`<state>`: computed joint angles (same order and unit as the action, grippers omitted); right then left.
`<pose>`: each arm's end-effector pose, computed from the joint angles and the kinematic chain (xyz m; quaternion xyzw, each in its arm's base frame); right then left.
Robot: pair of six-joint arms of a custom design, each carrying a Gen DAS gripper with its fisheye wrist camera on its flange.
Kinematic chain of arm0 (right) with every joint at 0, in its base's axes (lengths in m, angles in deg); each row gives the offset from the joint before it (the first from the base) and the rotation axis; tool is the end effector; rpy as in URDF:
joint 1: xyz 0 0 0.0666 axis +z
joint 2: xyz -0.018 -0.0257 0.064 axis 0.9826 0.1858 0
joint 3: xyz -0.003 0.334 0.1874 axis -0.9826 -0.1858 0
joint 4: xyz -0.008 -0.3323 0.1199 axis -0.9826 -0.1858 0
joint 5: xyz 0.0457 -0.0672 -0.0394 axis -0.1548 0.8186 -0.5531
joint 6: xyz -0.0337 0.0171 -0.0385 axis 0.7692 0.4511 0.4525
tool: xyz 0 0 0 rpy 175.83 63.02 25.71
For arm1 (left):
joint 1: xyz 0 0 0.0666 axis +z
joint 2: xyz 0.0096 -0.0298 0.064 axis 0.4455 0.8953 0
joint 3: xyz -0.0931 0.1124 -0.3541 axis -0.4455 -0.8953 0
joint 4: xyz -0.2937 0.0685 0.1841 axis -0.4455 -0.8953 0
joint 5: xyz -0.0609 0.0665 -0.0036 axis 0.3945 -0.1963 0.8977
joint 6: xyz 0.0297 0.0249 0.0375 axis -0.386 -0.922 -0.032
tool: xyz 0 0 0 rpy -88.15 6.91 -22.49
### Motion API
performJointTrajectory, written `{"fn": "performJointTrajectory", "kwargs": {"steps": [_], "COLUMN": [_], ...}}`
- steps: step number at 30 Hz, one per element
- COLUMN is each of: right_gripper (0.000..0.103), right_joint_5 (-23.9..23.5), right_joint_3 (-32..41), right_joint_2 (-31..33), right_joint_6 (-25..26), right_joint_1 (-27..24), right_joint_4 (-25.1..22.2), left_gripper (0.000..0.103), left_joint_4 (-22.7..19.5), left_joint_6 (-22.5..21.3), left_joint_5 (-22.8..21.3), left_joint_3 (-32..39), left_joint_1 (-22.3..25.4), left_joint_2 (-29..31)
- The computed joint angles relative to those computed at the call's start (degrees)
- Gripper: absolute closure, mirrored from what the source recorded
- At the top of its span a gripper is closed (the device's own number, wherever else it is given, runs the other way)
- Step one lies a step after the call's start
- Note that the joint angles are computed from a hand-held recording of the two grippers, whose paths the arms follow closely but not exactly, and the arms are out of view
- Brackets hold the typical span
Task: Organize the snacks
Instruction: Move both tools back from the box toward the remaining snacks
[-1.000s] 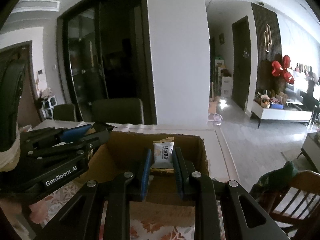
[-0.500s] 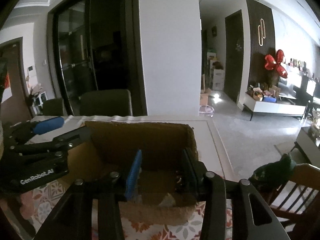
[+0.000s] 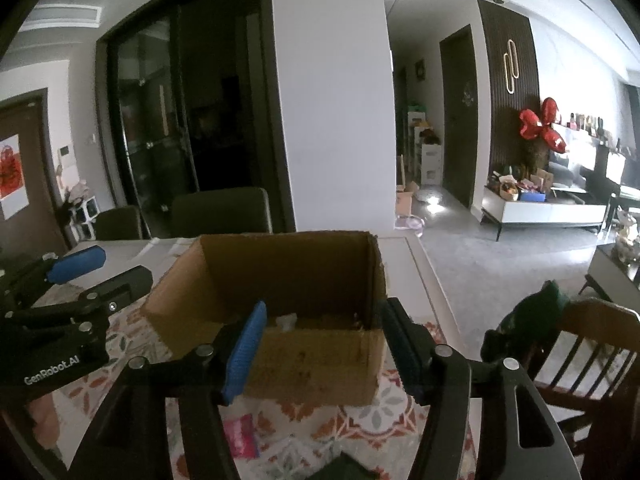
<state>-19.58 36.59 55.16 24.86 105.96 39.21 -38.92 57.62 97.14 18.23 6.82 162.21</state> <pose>0.3827 0.1673 0.4576 0.1632 0.8398 -0.0521 0.5152 0.4510 -0.1687 0.4792 0.2904 0.8085 -0.1131 0.4992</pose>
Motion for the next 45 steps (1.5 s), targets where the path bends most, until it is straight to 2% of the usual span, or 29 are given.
{"fn": "performJointTrajectory", "kwargs": {"steps": [11,16,18,24,27,29,32,36,41,45], "right_gripper": [0.042,0.042,0.036,0.035,0.026,0.026,0.026,0.02,0.02,0.014], "right_joint_5": [5.3,9.6,10.4,13.7,14.9,16.5,17.4,18.0,18.0,17.5], "right_joint_3": [-5.0,-6.7,-7.8,-9.6,-10.8,-11.4,-12.4,-13.6,-15.1,-16.3], "right_joint_2": [-4.7,-6.4,-7.4,-8.7,-9.4,-9.4,-9.7,-9.7,-9.4,-9.6], "right_joint_6": [-5.1,-8.9,-10.5,-15.0,-17.2,-19.5,-21.9,-23.8,-26.2,-27.9], "right_joint_1": [6.1,9.4,10.4,14.1,15.5,16.7,17.6,18.4,19.3,19.2], "right_joint_4": [-2.0,-5.0,-6.1,-9.8,-11.4,-13.0,-14.1,-15.5,-17.2,-17.8], "left_gripper": [0.033,0.033,0.033,0.033,0.033,0.033,0.028,0.028,0.028,0.028], "left_joint_4": [2.0,2.9,2.5,1.6,2.3,2.5,2.6,3.2,5.4,6.6], "left_joint_6": [-1.4,-1.8,-1.6,-0.9,-0.3,-0.1,0.0,1.1,2.8,4.0], "left_joint_5": [0.4,-0.5,0.0,-0.3,-1.2,-1.6,-1.1,-0.5,-1.7,-4.1], "left_joint_3": [-9.5,-14.2,-15.7,-19.7,-22.1,-23.4,-25.5,-28.4,-31.1,-32.6], "left_joint_1": [1.4,1.5,1.6,1.8,1.7,1.6,2.1,2.3,2.1,1.3], "left_joint_2": [-8.6,-12.3,-13.5,-16.7,-18.2,-18.9,-19.8,-20.9,-21.8,-21.9]}}
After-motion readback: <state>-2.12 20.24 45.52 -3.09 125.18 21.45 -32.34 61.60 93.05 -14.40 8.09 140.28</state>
